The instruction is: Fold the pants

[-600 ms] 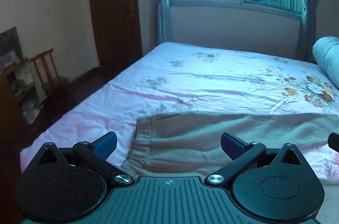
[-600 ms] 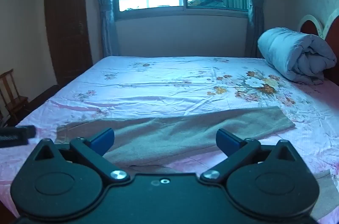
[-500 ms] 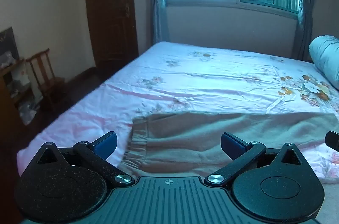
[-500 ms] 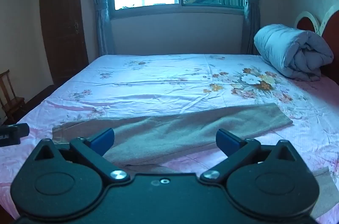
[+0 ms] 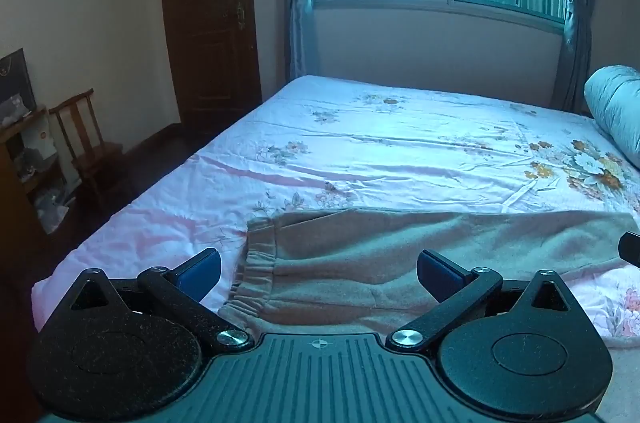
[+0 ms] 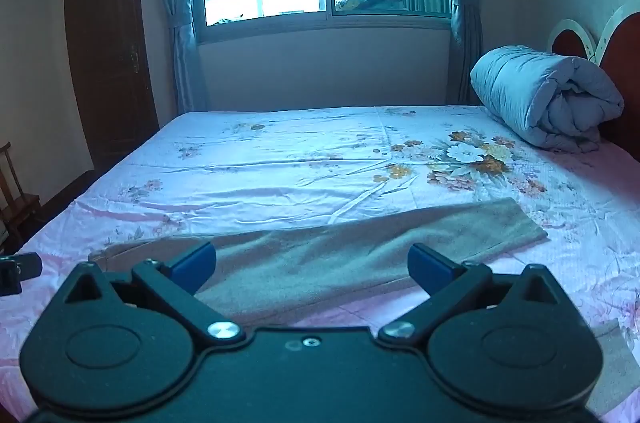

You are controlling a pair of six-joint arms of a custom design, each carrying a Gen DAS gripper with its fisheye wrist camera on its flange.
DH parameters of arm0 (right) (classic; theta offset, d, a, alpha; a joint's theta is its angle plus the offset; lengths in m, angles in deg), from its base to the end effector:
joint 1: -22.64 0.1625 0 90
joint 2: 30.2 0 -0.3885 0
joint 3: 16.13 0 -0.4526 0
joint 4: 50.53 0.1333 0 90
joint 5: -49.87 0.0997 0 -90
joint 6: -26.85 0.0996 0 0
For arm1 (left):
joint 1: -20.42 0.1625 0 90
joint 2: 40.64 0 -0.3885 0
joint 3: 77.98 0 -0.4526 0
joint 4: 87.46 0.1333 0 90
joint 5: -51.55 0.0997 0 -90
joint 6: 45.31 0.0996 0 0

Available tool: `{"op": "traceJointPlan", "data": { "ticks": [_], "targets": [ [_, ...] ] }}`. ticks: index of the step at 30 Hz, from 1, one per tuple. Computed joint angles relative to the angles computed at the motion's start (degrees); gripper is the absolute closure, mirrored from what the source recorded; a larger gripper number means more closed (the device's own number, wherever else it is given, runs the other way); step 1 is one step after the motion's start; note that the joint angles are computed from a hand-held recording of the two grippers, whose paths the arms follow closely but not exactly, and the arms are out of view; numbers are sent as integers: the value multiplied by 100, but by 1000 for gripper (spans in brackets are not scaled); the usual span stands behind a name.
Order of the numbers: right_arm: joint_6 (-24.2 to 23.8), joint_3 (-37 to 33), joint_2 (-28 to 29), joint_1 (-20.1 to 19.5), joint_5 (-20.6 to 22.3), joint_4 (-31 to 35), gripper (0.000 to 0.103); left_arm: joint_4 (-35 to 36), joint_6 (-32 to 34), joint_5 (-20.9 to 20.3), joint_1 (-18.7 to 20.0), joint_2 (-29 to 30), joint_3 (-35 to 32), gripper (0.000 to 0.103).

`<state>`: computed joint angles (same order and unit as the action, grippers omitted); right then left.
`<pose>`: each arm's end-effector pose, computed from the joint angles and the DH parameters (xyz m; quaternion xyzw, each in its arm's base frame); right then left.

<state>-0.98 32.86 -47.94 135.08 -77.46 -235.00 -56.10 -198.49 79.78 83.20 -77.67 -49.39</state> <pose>0.4005 -0.7787 0.0994 0.1909 -0.8017 0.4832 0.2956 -0.1522 -0.7791 0.3527 0.0723 0.7661 -0.4757 0.4262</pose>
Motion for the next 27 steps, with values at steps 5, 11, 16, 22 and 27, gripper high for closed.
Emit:
{"op": "traceJointPlan", "data": {
  "ticks": [5,11,16,22,27],
  "targets": [
    [155,61,-59,-42,6,120,6,-72,43,1,18,-9,100,0],
    [208,105,-94,-58,-19,101,6,-76,91,-1,16,9,91,0],
    [202,156,-133,-68,2,101,6,-108,6,12,43,-51,173,0],
    [142,88,-78,-44,-61,115,6,-143,-49,15,66,-98,243,0],
    [-16,-84,51,-3,-172,104,6,-246,-44,22,55,-175,379,0]
  ]
}}
